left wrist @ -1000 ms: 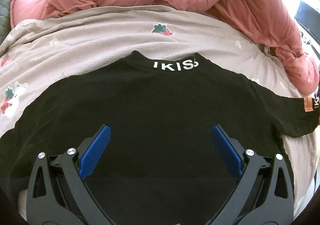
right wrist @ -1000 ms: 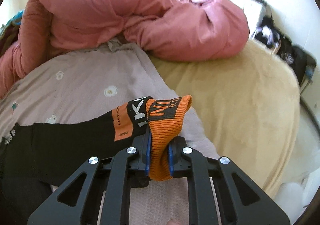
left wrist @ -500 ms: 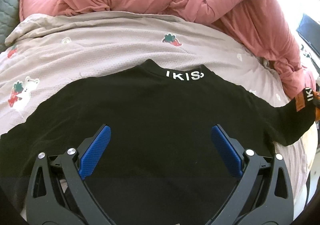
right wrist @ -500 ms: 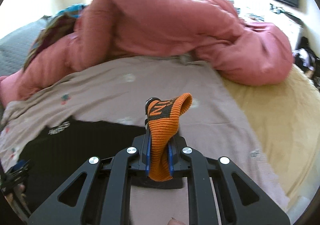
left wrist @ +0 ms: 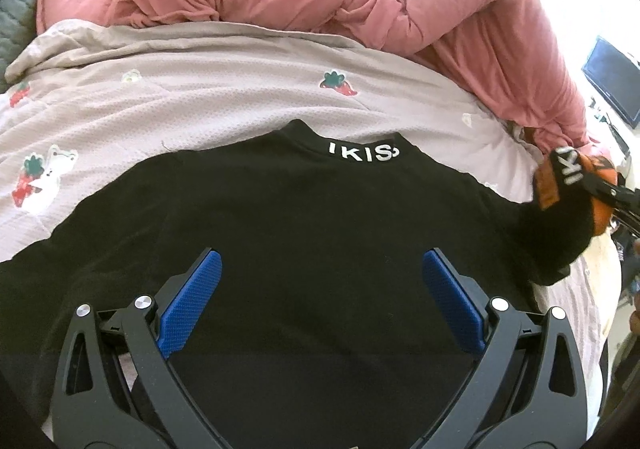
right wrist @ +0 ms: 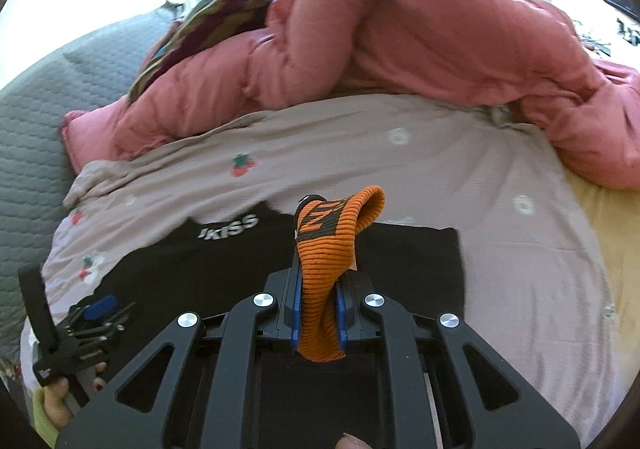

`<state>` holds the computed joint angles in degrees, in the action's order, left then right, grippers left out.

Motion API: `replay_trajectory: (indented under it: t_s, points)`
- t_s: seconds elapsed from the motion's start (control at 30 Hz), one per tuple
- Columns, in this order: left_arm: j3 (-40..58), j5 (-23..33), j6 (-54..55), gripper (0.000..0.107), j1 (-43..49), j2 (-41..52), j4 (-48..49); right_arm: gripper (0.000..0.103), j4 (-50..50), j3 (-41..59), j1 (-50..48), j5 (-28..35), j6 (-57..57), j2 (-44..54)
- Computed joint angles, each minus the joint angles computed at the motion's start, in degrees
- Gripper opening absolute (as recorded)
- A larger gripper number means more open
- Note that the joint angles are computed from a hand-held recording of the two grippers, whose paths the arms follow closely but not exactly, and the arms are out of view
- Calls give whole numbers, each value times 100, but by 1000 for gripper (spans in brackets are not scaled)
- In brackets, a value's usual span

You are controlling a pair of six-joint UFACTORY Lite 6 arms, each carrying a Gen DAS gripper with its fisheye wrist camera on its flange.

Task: Fold small clothes
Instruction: 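Carry the cuff across the shirt body toward the left gripper, then grasp the cuff with the left gripper while the right gripper opens and releases it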

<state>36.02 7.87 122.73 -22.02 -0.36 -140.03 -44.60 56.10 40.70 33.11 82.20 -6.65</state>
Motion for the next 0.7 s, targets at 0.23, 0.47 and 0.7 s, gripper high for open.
replay_trajectory:
  t_s: [0.23,0.47,0.7]
  points:
    - [-70,328,-610,95,118,56,690,13,37,788,224,-372,-19,962]
    - [-102,631,-951,93,229,197,1051,19,-44,1004,332,-987,172,1374]
    - [-73,972,-1293,83,300,434,1474,28,-425,704,307,-944,514,1188]
